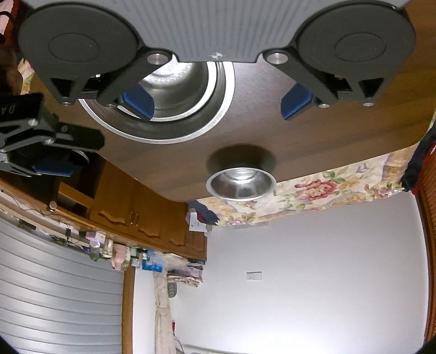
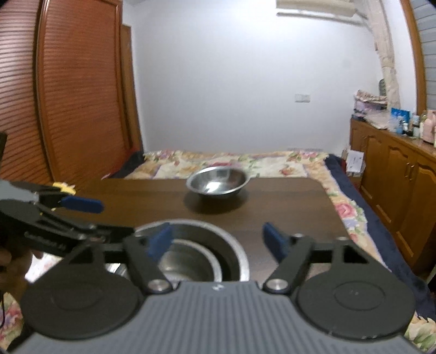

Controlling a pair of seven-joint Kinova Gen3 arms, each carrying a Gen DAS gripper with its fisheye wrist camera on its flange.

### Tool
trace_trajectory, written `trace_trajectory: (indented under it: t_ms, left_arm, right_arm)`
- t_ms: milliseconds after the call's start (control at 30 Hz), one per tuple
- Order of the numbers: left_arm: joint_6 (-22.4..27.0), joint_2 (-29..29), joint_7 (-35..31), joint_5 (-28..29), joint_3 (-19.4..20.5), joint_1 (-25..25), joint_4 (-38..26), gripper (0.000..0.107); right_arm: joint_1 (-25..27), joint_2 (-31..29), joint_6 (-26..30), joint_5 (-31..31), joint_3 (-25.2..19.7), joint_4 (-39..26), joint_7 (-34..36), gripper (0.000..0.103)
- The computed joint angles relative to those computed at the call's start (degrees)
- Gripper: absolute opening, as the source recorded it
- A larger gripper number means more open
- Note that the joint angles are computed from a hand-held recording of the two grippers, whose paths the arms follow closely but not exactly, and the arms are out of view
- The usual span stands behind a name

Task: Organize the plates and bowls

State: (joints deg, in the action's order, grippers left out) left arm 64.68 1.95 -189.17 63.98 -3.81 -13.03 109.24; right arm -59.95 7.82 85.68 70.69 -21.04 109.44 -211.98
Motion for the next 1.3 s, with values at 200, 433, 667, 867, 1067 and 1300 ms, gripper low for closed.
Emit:
trace_trajectory:
  t_ms: [200, 433, 667, 867, 1067, 1300]
  left_arm:
    - [-0.5, 0.0, -1.0, 1.7, -0.2, -0.1, 0.6, 0.102]
    - [-1.1, 0.0, -1.5, 2.9, 0.0, -0.3, 0.7, 0.102]
    - [-0.7, 2.1, 1.3, 2.3, 0.9, 0.1, -3.1, 0.101]
    - [-5.6, 3.7, 4.2, 3.5, 2.9, 1.7, -6.6, 0.100]
    - [-10.4, 6.3, 10.0, 2.3, 5.1, 3.6, -11.3, 0.099]
    - [-16.7, 10.4, 17.5, -1.8, 8.4, 6.0, -15.7, 0.099]
  right_arm:
    - [-0.4, 0.3, 2.3, 0.6, 0.1, 1.0, -3.4, 0.103]
    - [-0.3, 1.4, 3.9, -0.5, 0.7, 0.2, -4.0, 0.103]
    - [0.7, 0.5, 2.8, -0.4, 0.9, 0.8, -2.6, 0.103]
    - [4.2, -2.1, -1.6, 1.7, 1.3, 1.9, 3.4, 0.103]
    - [10.3, -5.8, -10.4, 4.7, 2.4, 3.2, 9.1, 0.103]
    - [18.4, -8.0, -22.7, 7.0, 4.2, 3.9, 14.4, 0.103]
